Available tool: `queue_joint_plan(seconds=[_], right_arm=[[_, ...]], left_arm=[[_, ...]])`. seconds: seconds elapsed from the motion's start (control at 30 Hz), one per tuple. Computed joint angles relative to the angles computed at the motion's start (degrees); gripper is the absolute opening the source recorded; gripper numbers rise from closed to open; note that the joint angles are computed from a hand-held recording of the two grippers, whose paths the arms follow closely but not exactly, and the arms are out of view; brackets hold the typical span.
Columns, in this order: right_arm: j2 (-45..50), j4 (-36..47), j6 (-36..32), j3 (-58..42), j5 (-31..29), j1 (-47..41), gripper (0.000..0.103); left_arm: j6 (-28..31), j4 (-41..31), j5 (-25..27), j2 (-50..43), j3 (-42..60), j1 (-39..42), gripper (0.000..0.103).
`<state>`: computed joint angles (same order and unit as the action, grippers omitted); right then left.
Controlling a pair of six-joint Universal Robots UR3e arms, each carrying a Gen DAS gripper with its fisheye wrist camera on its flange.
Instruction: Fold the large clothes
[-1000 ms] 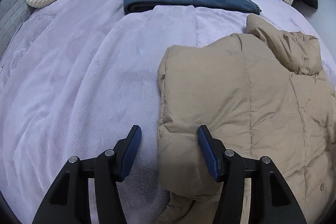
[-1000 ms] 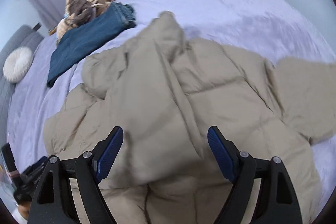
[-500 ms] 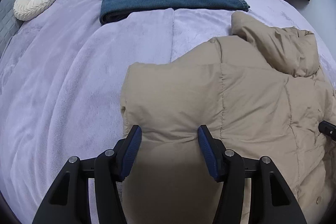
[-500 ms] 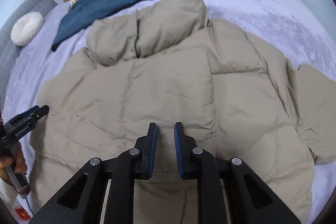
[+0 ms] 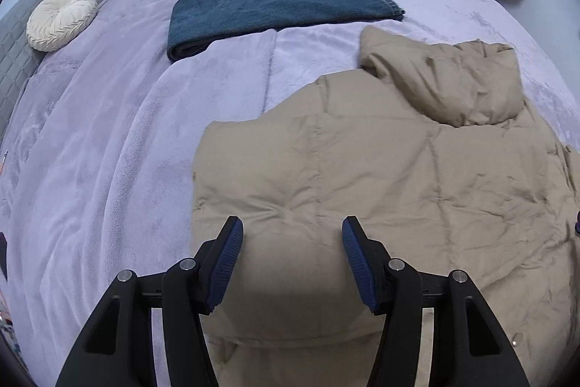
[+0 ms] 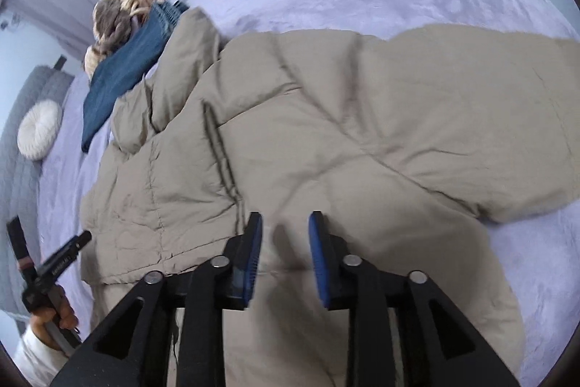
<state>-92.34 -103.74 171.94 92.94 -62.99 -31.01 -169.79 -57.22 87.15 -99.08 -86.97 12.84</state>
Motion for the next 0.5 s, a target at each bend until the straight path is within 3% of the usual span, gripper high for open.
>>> queue_joint_plan(seconds=[0.03,0.1,0.33,0.4,0.5], right_arm=[[-1.33,1.50,-0.55,0.66,1.16,-2.63,0.053],[-3.19,5.60,-2.52,1.21,3.29,-7.88,0.054],[-5.61,16.56,-10.95,0.73,6.06,-24.44,0.072],[-5.04,18.32,-12.62,0.11,7.15,-28.52,0.082],[-2.88,21.80,-16.11,-1.95,8.19,-34.79,0.087]], left_arm=[[-0.84,-0.90,0.23,0.44,0.53,-1.48,0.072],[-3.47,-2.10,0.30,1.05,1.57,-4.83,0.085],[-11.68,-8.38,0.53,-4.92,12.06,-18.85,0.085],[-13.99,-10.56,0.97,-7.95,16.40,-22.59,0.085],[-16.35,-13.59,1.88,-11.58,21.74,-26.92,0.085]])
